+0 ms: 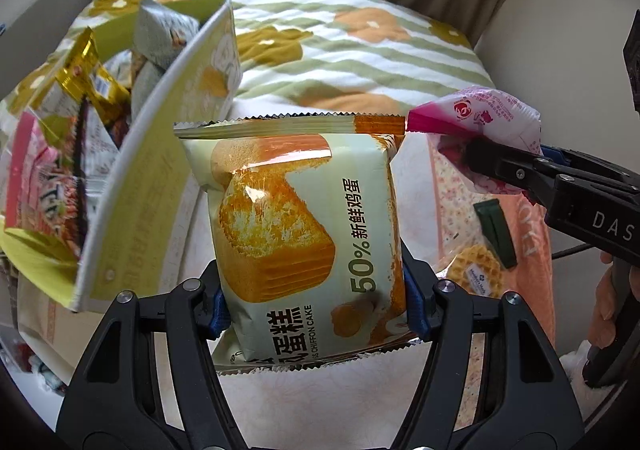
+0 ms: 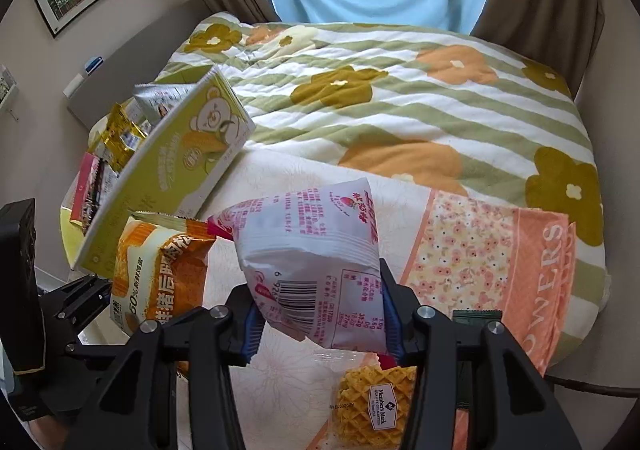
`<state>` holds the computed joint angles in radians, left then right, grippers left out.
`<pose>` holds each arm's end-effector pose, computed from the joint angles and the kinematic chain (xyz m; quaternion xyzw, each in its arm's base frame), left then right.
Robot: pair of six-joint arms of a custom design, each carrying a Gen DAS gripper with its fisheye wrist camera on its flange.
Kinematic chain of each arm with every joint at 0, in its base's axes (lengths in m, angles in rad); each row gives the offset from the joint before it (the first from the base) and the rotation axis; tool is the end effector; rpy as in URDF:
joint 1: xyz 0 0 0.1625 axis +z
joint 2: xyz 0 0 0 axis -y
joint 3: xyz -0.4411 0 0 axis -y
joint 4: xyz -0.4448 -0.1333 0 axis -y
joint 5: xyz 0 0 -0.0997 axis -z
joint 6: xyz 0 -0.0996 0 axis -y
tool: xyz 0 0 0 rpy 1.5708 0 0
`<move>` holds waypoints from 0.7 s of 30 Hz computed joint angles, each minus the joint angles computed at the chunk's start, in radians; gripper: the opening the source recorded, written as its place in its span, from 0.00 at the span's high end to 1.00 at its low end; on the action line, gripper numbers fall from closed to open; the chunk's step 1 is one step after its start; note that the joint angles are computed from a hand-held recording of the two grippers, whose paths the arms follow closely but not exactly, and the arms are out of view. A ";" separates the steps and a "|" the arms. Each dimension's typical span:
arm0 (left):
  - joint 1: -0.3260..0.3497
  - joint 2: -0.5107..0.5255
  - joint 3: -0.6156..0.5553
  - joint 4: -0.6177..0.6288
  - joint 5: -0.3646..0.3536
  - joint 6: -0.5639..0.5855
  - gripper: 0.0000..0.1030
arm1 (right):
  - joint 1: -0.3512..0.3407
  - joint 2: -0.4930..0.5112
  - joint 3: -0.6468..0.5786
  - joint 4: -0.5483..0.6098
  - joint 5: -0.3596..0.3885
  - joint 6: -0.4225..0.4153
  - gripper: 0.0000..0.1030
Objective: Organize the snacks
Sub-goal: 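Carry both bags over the box and open both tools to drop them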
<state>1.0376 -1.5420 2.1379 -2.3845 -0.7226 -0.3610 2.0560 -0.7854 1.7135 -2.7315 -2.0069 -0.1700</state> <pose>-0.0712 -0.5298 0.3110 0.0334 0.9065 -0.2662 0.3260 0.4055 -0.5734 0.0535 0.2883 -0.9262 0.1456 0.1944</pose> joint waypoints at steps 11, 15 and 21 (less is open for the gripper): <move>-0.024 -0.166 -0.079 0.010 0.040 0.121 0.39 | 0.113 0.043 -0.120 -0.016 0.008 -0.010 0.56; 0.033 -0.175 -0.165 0.006 0.027 0.230 0.39 | 0.153 0.118 -0.216 -0.020 0.012 -0.009 0.56; 0.157 -0.132 -0.365 0.081 -0.046 0.374 0.39 | 0.199 0.266 -0.410 0.022 0.007 0.047 0.56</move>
